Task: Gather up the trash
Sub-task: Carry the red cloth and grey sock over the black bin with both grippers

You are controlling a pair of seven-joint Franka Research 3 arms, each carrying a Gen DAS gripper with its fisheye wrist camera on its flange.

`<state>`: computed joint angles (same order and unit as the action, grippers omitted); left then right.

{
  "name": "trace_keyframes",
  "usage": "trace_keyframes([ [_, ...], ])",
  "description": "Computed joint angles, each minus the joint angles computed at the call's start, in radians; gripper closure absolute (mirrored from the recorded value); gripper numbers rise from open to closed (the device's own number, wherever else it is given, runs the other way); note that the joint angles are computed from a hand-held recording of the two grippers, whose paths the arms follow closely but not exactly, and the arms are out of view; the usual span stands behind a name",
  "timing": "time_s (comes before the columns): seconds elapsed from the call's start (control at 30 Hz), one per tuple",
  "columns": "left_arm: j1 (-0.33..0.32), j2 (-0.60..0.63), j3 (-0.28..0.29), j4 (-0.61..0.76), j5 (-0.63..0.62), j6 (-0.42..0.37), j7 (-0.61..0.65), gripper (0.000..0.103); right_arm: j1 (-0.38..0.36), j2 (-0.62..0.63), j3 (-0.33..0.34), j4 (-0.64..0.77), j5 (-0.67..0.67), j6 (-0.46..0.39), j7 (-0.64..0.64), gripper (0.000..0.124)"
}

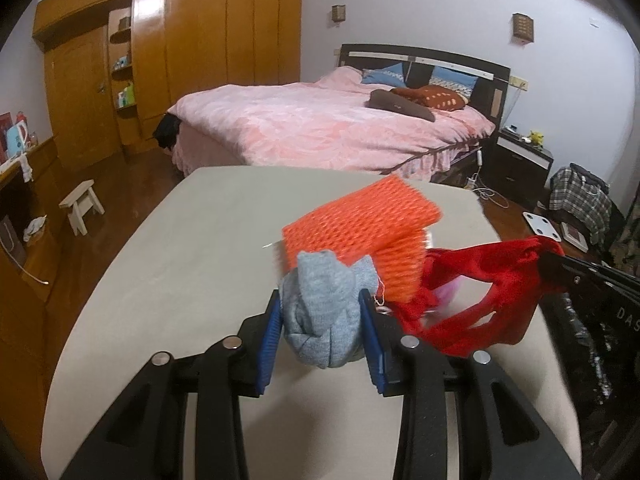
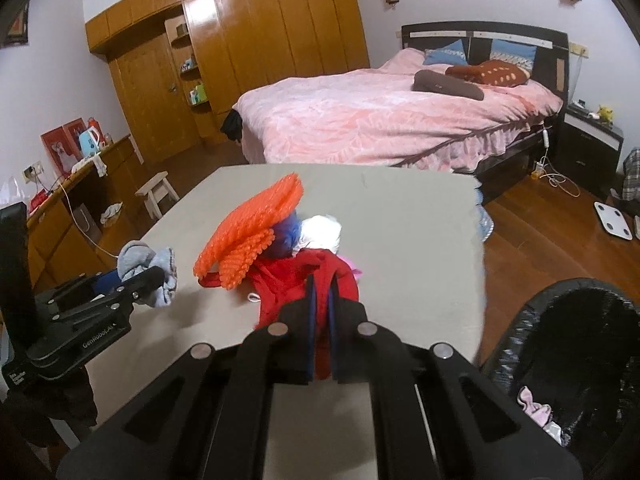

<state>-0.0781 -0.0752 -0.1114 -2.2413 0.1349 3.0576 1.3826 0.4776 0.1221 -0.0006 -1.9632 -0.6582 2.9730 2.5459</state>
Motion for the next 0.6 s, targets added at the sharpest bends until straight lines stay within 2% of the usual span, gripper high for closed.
trace_keyframes([
  [0.2,-0.041,-0.022,0.005,-0.001,-0.071,-0.003,0.065,0.066,-0.024,-0.056,0.009,-0.041,-0.05,0.02,0.056,0.119],
  [0.6,-0.081,-0.025,-0.016,0.037,-0.073,-0.009,0.078,0.066,-0.146,-0.167,0.096,-0.117,-0.183,0.006,0.19,0.119],
])
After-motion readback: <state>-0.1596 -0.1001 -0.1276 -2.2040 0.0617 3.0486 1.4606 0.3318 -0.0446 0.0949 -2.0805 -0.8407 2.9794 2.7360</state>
